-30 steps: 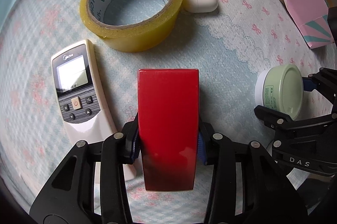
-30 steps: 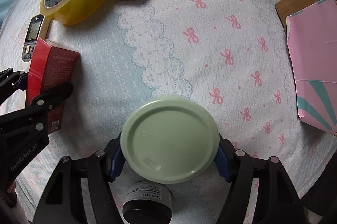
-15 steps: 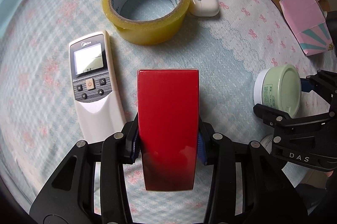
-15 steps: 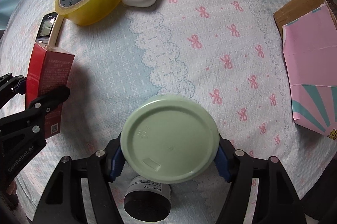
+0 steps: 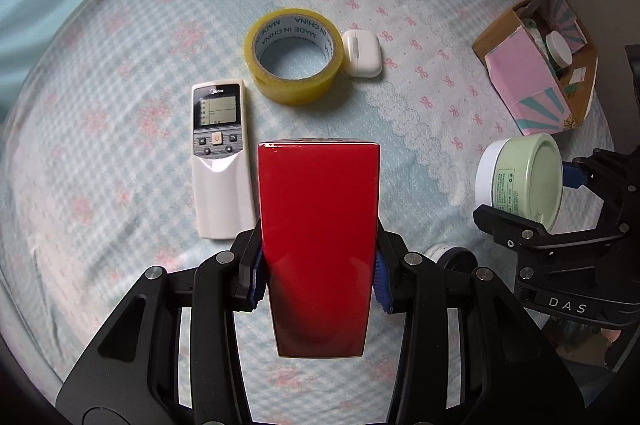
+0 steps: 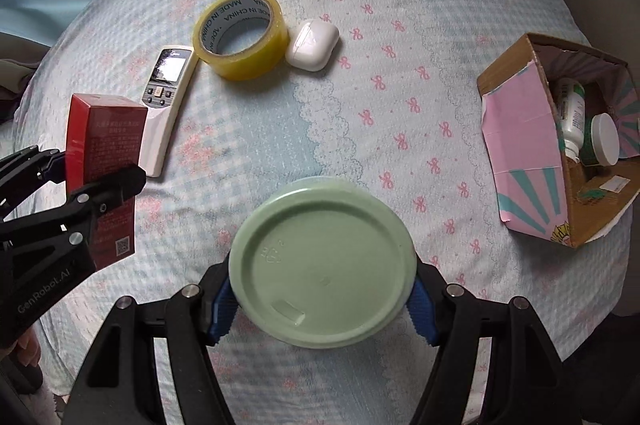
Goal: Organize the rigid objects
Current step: 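Carry the red box and pale green jar over the cardboard box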
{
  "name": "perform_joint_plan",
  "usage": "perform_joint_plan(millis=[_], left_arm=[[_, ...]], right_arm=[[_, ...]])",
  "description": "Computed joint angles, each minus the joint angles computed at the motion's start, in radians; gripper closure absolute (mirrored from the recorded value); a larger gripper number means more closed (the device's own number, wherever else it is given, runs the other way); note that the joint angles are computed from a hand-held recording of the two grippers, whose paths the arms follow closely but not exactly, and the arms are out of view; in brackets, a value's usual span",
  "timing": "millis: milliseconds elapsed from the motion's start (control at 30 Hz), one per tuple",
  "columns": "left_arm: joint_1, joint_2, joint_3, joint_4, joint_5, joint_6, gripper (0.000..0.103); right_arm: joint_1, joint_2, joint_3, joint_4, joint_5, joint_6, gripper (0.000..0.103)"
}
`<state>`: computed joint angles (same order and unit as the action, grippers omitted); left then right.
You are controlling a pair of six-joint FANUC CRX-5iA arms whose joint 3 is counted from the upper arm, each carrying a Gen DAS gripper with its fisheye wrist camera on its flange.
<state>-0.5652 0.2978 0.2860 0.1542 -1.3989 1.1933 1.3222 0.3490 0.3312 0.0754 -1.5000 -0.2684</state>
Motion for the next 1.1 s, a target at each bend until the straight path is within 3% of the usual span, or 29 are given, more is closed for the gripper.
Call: perform_joint_plan(millis=[167, 367, 600, 833, 1000, 1100], left_arm=[[-0.022, -0.051, 0.019, 0.014, -0.028, 0.069, 0.065], [-0.08, -0.088, 0.075, 0.019, -0.068, 0.156, 0.065], [-0.199, -0.092, 0.146, 0.017, -0.074, 0.308, 0.065], [-0.355, 0.034, 0.332, -0.027, -0.105, 0.54, 0.065], [-0.464, 0.202, 0.59, -0.107, -0.187, 0.645, 0.065], [-0.491, 0.269, 0.663, -0.073, -0.176, 0.729, 0.065]], right_arm=[[0.04, 0.012, 0.106, 0.059, -0.089, -0.005, 0.037], [0.103, -0.045, 0.125, 0.136, -0.163, -0.01, 0.037], [0.191, -0.181, 0.025, 0.208, -0.19, -0.024, 0.037], [0.297, -0.406, -0.21, 0.213, -0.201, -0.072, 0.037], [0.4, -0.591, -0.373, 0.215, -0.269, -0.207, 0.037], [0.471, -0.694, -0.448, 0.216, -0.317, -0.294, 0.037]])
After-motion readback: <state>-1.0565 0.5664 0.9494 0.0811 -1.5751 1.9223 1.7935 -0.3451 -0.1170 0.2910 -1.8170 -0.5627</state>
